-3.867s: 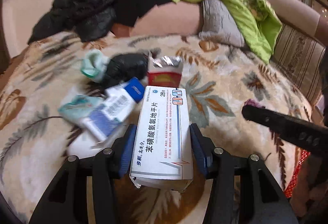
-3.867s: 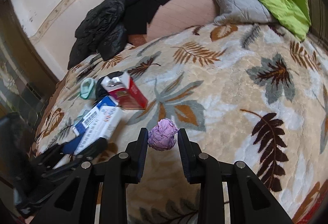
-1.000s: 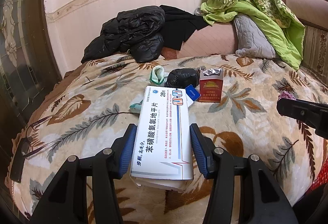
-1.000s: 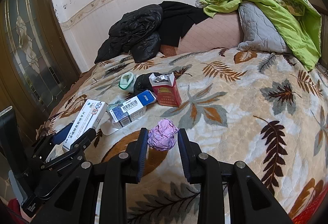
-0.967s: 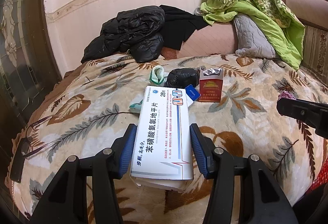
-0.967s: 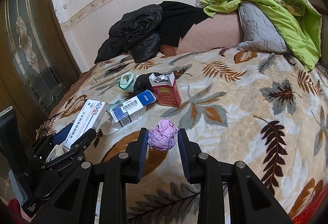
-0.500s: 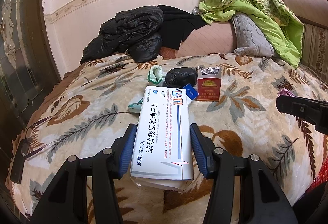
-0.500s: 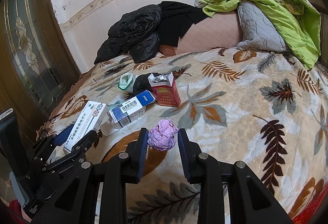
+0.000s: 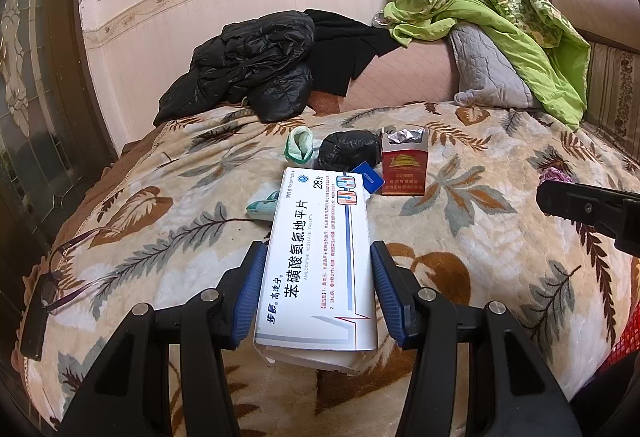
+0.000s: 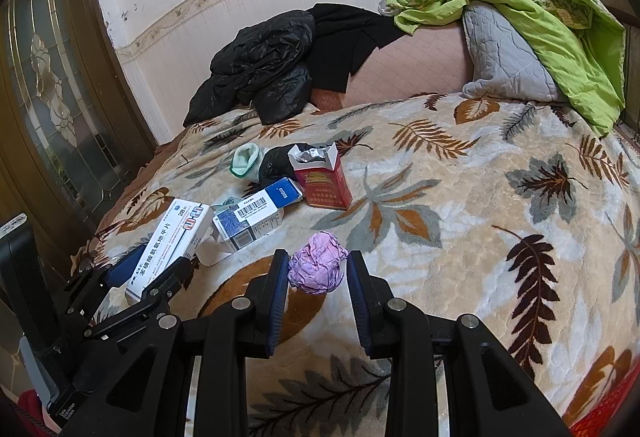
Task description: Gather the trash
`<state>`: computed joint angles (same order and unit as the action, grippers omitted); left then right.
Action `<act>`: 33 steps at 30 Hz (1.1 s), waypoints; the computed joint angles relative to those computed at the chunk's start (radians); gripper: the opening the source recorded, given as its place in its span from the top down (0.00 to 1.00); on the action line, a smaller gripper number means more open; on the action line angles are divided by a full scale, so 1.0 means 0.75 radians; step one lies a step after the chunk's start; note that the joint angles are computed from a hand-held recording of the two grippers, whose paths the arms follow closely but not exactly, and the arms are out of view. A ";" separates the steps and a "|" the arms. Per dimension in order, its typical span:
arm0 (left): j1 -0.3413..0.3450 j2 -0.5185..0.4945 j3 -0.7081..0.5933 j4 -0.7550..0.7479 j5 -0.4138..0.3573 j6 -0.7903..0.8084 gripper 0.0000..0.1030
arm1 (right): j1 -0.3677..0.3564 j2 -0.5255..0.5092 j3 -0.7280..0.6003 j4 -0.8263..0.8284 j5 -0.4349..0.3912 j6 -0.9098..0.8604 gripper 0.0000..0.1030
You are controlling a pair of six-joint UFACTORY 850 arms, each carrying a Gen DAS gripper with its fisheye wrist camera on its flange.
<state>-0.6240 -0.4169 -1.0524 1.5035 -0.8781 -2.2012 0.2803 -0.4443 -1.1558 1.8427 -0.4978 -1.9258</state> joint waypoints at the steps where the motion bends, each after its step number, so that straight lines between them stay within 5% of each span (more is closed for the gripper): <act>1: -0.001 -0.003 -0.002 0.002 0.000 0.000 0.50 | 0.000 0.000 0.000 0.000 -0.001 0.000 0.69; 33: -0.004 0.013 0.009 0.052 0.093 0.018 0.50 | -0.065 0.069 0.077 0.002 -0.058 0.115 0.69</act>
